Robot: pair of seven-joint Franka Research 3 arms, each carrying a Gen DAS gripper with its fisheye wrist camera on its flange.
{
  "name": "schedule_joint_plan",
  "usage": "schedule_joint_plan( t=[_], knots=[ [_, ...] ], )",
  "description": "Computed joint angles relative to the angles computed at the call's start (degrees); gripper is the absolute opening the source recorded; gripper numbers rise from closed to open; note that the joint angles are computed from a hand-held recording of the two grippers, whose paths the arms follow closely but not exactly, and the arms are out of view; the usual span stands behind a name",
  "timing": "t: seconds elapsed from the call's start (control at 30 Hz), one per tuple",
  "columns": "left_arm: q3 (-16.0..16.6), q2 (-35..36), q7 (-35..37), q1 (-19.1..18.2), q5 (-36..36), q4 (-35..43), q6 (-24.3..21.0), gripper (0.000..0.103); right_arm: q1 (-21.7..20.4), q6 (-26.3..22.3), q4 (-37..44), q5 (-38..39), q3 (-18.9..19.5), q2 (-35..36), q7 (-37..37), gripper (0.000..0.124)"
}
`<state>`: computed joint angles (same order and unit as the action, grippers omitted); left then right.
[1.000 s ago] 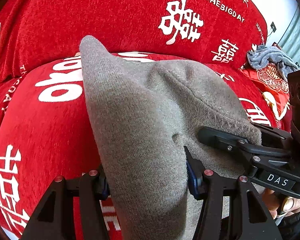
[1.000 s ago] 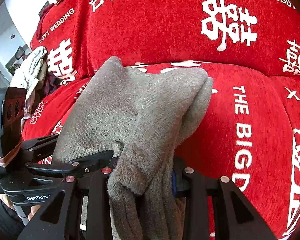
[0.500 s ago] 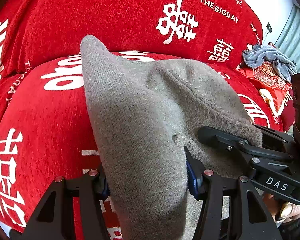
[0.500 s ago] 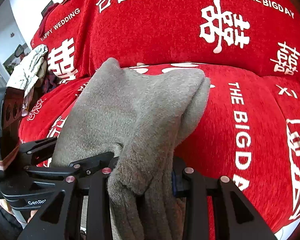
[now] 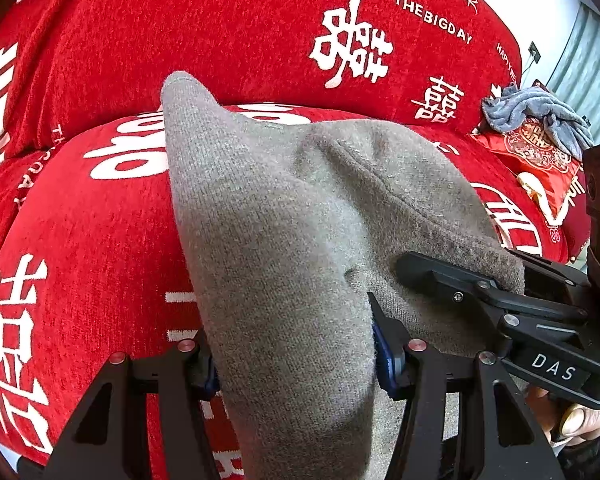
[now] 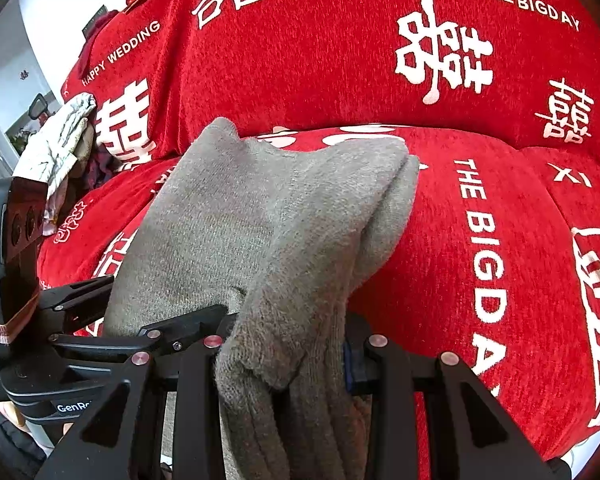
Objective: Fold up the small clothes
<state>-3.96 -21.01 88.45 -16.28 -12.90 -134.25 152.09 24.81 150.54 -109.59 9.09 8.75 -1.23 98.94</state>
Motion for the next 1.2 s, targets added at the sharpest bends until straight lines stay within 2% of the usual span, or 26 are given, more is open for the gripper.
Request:
schedule_joint_plan(
  t=[0.23,0.3,0.43,0.47,0.5,0.6,0.73,0.8,0.87,0.93,0.97,1.07,1.2],
  knots=[
    [0.4,1.2,0.2,0.1,-1.1,-0.5,0.0,0.059,0.2,-0.4,0.5,1.3,-0.1,1.6,-0.8,0.036],
    [0.6,1.4,0.7,0.1,-2.1,-1.3,1.0,0.063,0.1,-0.2,0.3,2.2,-0.3,2.2,-1.2,0.036],
    [0.3,1.1,-0.9,1.5,-1.8,-3.0,3.5,0.091,-0.9,-0.3,-0.3,12.2,-0.8,2.6,-6.6,0.040],
    [0.2,0.8,-1.3,1.8,-0.9,-3.5,3.8,0.094,-1.3,-1.1,-0.3,14.8,-1.0,2.7,-7.9,0.046],
    [1.1,0.3,0.0,1.2,-1.5,-4.0,3.7,0.094,-1.5,-1.4,-0.5,15.6,-1.2,2.6,-7.9,0.053],
    [2.7,-2.2,2.0,0.8,-2.5,-4.9,2.0,0.094,-2.3,-0.4,-2.7,19.0,-1.7,1.0,-8.9,0.055],
    [3.9,-6.2,1.8,0.9,-3.1,-5.9,4.4,0.094,-2.6,5.4,-5.9,18.7,-1.8,-2.9,-8.5,0.055],
    [1.3,-5.2,-3.1,4.7,0.5,-3.9,3.9,0.094,-1.8,6.2,-4.8,21.8,-1.9,-3.2,-12.3,0.055],
    [-6.1,-1.1,-15.0,13.5,15.1,2.0,-4.0,0.094,-0.8,2.8,-1.3,27.1,-2.2,-1.6,-18.0,0.056],
    [-9.6,2.6,-20.5,16.7,24.1,6.1,-10.2,0.094,-0.8,-3.7,2.7,31.6,-2.2,1.1,-22.5,0.059],
    [-9.9,4.3,-21.9,16.7,26.2,7.3,-11.8,0.094,-1.0,-6.1,4.5,30.7,-1.9,2.7,-21.8,0.059],
    [-9.3,6.8,-25.3,15.8,29.9,8.7,-13.1,0.097,-1.0,-7.5,7.3,21.6,-1.7,6.9,-13.3,0.058],
    [-6.3,8.4,-25.0,13.2,29.5,9.2,-12.2,0.099,-2.4,-6.0,8.3,24.4,-1.1,9.3,-13.2,0.055]
  ],
)
